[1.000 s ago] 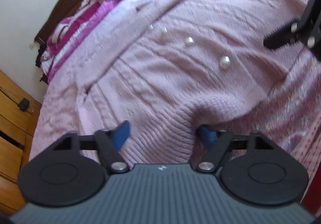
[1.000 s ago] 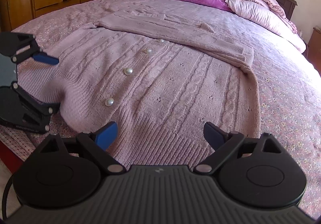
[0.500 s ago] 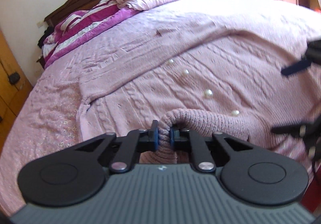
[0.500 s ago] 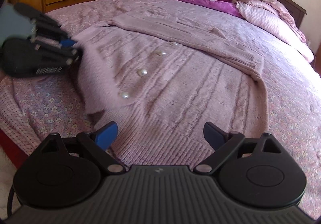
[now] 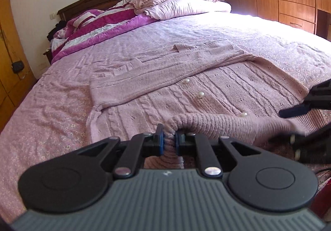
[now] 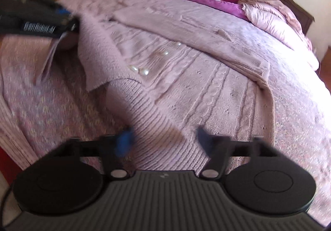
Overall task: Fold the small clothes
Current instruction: 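Grasp the hem with the right gripper beside the left gripper, then lift the hem with both grippers, fold it toward the collar, release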
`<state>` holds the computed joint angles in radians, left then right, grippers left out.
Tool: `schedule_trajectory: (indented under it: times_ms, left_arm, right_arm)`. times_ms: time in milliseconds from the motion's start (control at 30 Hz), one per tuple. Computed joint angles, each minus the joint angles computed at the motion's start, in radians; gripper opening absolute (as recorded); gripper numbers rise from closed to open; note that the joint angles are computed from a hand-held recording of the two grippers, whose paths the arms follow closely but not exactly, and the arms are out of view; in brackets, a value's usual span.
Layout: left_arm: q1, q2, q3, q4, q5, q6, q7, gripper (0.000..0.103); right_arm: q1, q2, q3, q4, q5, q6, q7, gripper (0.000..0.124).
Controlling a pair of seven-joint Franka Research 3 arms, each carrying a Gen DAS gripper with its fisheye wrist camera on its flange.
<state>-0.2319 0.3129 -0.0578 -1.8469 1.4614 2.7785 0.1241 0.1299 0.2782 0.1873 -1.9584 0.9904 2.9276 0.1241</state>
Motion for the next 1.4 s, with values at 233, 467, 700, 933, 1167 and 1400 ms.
schedule_trajectory:
  times_ms: [233, 467, 700, 933, 1167, 1400]
  left_arm:
    - [-0.001, -0.030, -0.002, -0.031, 0.059, -0.021, -0.096, 0.013]
    - [0.021, -0.032, -0.010, 0.000, 0.093, -0.027, -0.158, 0.013]
    - [0.033, 0.002, 0.001, 0.078, 0.093, -0.009, -0.159, 0.012]
    - [0.030, 0.060, 0.028, 0.179, 0.073, 0.001, -0.141, 0.012]
    - [0.007, 0.145, 0.070, 0.318, 0.074, -0.015, -0.139, 0.012]
    - [-0.012, 0.289, 0.124, 0.529, -0.012, -0.025, -0.046, 0.012]
  right_arm:
    - [-0.047, 0.000, 0.053, 0.051, 0.310, 0.002, -0.184, 0.012]
    - [-0.013, 0.016, 0.022, 0.142, 0.620, -0.016, -0.406, 0.012]
    - [0.034, 0.086, -0.030, 0.280, 0.676, -0.046, -0.397, 0.012]
    - [0.033, 0.177, -0.014, 0.433, 0.645, -0.041, -0.335, 0.012]
    - [0.031, 0.321, 0.025, 0.654, 0.487, -0.009, -0.182, 0.012]
    - [0.091, 0.546, -0.009, 0.990, 0.231, 0.004, 0.106, 0.012]
